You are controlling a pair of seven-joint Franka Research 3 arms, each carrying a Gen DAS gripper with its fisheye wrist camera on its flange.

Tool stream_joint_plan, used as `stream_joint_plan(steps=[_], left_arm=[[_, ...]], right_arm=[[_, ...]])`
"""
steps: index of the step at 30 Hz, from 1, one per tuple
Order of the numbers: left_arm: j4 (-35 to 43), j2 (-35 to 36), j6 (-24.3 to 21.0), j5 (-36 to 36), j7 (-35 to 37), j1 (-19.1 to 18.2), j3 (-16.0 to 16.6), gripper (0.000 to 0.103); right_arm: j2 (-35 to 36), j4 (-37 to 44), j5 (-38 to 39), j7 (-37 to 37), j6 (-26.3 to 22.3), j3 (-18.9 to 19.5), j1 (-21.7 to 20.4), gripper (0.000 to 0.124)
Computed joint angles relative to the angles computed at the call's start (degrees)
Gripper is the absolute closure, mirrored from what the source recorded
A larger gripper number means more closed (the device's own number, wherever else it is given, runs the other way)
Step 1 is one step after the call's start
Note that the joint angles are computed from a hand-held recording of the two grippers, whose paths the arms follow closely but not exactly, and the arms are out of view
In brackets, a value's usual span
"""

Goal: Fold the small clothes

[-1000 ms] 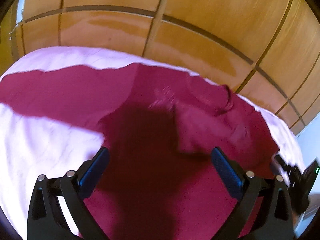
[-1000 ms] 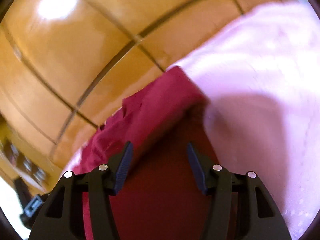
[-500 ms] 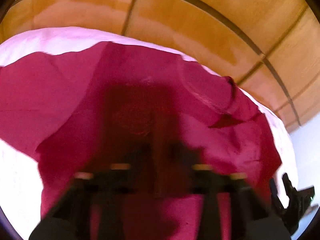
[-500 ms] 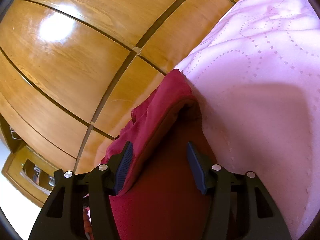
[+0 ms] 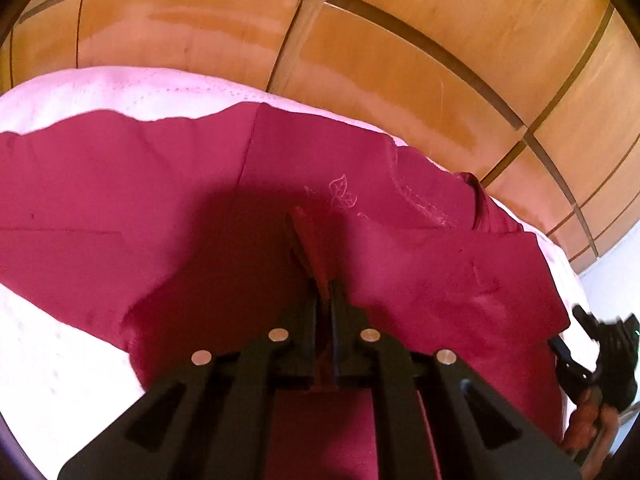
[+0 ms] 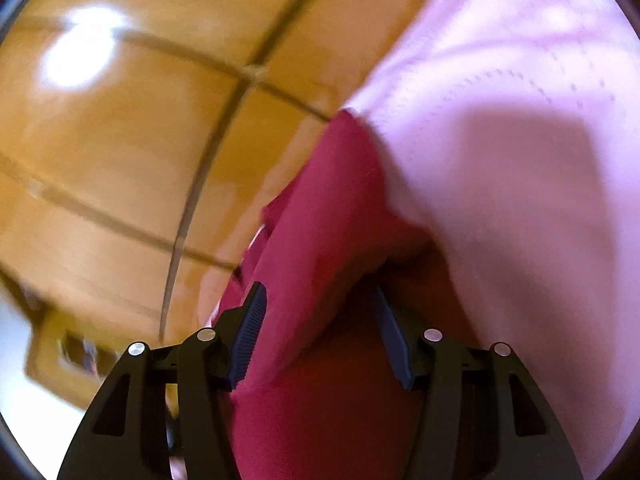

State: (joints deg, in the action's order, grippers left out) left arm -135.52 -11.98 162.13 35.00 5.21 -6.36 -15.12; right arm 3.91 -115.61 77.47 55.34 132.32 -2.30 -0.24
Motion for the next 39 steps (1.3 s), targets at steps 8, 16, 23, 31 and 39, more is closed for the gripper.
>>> stream_joint_plan(steps=[8, 16, 23, 31, 39], left_arm=[[3.27, 1.61, 0.79, 7.16, -3.94, 2.55, -2.46, 0.099], [2.39, 4.59, 3.74, 10.79, -8.01, 0.78, 0.28, 0.096], [-0.16, 1.71, 4.35, 10.4, -9.2, 0.36, 0.1, 0.078], [0.92, 1.23, -0.86, 11.24, -7.62, -0.32, -1.59, 0.055], [2.35, 2.49, -3.09, 9.87, -5.19, -1.82, -0.64, 0.053]], right_arm=[[-1.96, -2.5, 8.74, -11.54, 12.97, 0.64, 1.33, 0.117], [-0.66, -3.73, 8.65, -12.87, 15.89, 0.75, 2.18, 0.12], [-7.44, -9.03, -3.9, -5.54, 20.43, 1.16, 3.7, 0.103], [-13.32, -12.31, -16.72, -16.16, 28.26, 3.19, 11.8, 0.093], [2.0, -0.47, -43.28, 1.3, 27.87, 4.92, 16.59, 0.093]])
